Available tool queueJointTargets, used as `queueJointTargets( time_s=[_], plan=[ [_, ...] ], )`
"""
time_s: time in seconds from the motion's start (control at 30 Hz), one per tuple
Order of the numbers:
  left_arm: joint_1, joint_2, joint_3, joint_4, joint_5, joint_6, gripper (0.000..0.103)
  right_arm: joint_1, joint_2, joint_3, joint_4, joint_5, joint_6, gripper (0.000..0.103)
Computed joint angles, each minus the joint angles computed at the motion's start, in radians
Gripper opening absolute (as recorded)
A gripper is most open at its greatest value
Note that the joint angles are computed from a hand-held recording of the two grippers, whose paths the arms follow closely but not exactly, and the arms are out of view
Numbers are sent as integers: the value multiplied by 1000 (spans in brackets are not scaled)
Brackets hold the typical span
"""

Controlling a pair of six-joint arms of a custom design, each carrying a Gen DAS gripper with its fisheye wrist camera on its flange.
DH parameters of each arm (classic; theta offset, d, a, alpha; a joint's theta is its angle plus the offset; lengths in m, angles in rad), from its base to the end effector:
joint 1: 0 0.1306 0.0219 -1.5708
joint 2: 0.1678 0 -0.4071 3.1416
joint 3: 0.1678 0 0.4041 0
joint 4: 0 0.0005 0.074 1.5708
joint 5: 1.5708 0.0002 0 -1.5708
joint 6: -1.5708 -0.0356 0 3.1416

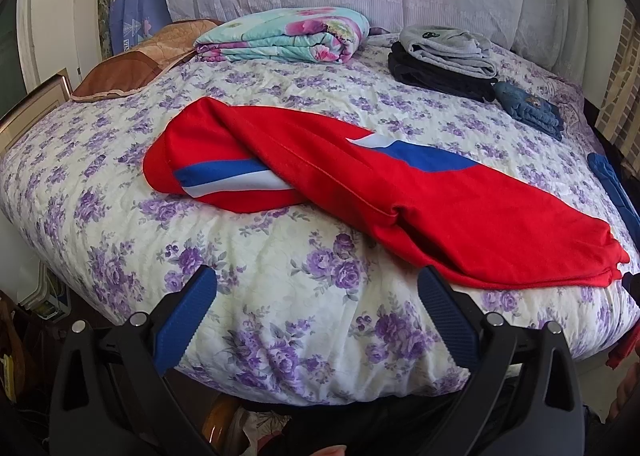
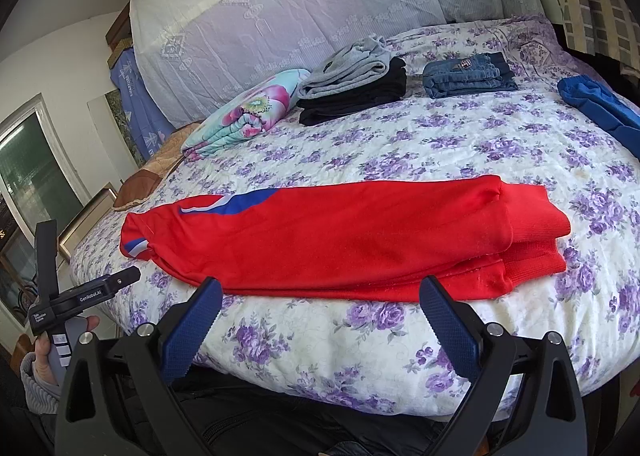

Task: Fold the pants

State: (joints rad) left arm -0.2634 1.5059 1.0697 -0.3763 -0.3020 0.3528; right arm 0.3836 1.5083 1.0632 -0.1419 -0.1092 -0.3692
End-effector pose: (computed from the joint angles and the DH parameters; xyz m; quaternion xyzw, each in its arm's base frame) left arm 0.4893 -0.1215 0.2863 -0.0967 0.9150 0.0222 0.3911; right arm 0.4813 0.1979 0.3007 -0.0321 0.8799 0.2181 0.4209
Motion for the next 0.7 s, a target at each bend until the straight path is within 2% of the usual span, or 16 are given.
queueJointTargets(
  time_s=[0.5, 0.7],
  plan=[
    [-8, 5, -23, 14, -1, 13, 99, -2, 11, -6, -3, -20, -29, 99],
    [42, 0, -32, 5, 71, 51, 99, -53, 10, -19, -15, -82, -102, 99]
  ],
)
